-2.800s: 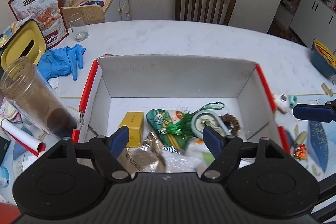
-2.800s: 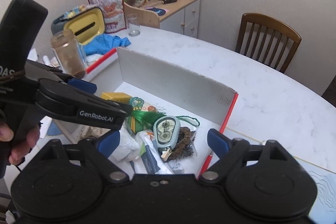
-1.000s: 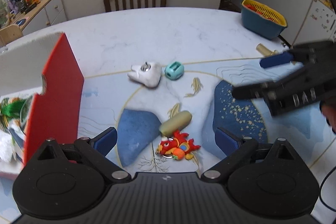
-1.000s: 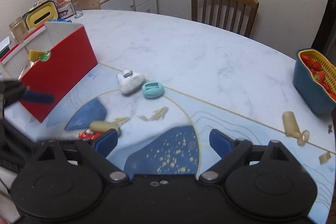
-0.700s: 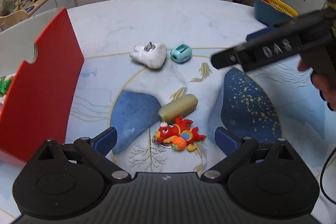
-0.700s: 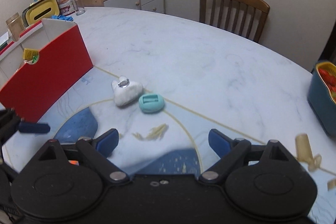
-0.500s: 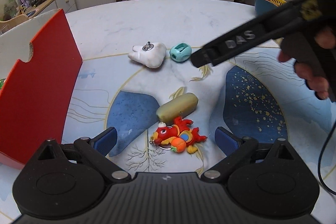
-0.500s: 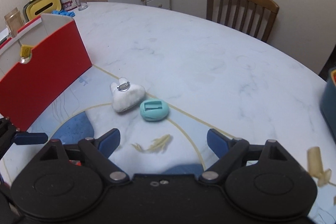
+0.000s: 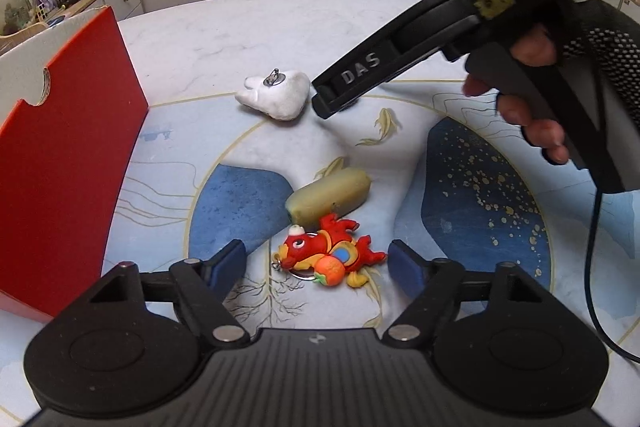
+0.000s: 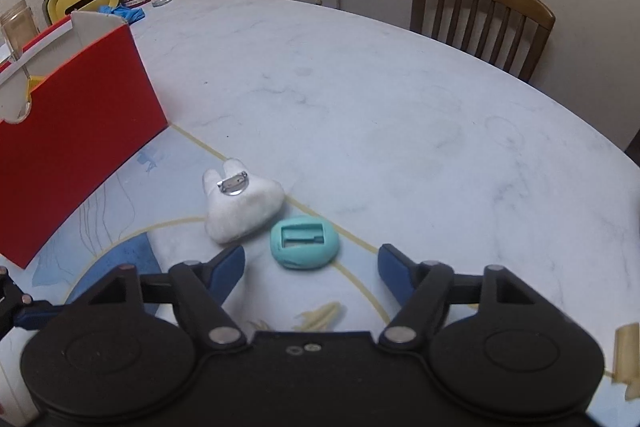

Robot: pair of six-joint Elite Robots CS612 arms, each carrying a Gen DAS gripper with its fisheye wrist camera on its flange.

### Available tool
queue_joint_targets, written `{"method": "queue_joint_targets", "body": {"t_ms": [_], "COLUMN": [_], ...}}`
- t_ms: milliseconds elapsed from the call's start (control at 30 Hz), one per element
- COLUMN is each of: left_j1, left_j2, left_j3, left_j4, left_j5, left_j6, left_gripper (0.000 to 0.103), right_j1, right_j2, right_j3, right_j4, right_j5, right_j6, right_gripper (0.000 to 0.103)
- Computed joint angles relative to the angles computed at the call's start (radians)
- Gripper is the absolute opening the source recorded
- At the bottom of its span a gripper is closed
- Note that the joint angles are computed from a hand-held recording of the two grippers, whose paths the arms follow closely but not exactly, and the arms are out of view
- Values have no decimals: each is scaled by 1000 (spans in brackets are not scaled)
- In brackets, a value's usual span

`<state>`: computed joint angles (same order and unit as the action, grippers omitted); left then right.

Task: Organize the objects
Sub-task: 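Grasp the red dragon keychain with the left gripper while the right grasps the teal sharpener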

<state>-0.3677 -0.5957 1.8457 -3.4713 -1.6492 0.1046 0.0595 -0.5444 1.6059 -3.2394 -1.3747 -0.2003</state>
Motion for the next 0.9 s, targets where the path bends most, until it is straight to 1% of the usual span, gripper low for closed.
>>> {"method": "queue_joint_targets", "body": {"t_ms": [100, 133, 200, 267, 300, 333, 433, 533, 633, 800, 900], "left_j1": [-1, -1, -1, 0, 1, 2, 2, 7, 11, 23, 34], "left_j2": [-1, -1, -4, -7, -8, -9, -10, -12, -17, -34, -49], "left_j3": [4, 5, 7, 8, 8, 8, 9, 9, 13, 21, 24], "left_j4": [-9, -10, -8, 1, 3, 4, 7, 10, 3, -7, 7], "left_j5": [-2, -4, -8, -12, -15, -17, -9, -19, -24, -53, -74], "left_j6": [11, 13, 18, 21, 17, 13, 12, -1, -10, -32, -48], "left_gripper": [70, 65, 61, 60, 60, 60, 60, 60, 60, 59, 59], "right_j1": [2, 2, 4, 7, 7, 8, 10, 10, 6, 7, 9], "right_j2": [4, 5, 8, 9, 9, 8, 6, -4, -24, -63, -85], "right_j3": [-8, -11, -14, -16, -16, -15, -6, 14, 45, 101, 131], "right_j4": [10, 13, 13, 9, 9, 6, -8, -23, -37, -46, -54], "right_j5": [-2, -3, -9, -16, -18, -21, -33, -35, -22, -17, -14], "right_j6": [-4, -3, -6, -15, -18, -17, -12, 0, 6, 8, 26], "right_gripper": [56, 52, 47, 44, 39, 37, 37, 37, 37, 36, 36]}}
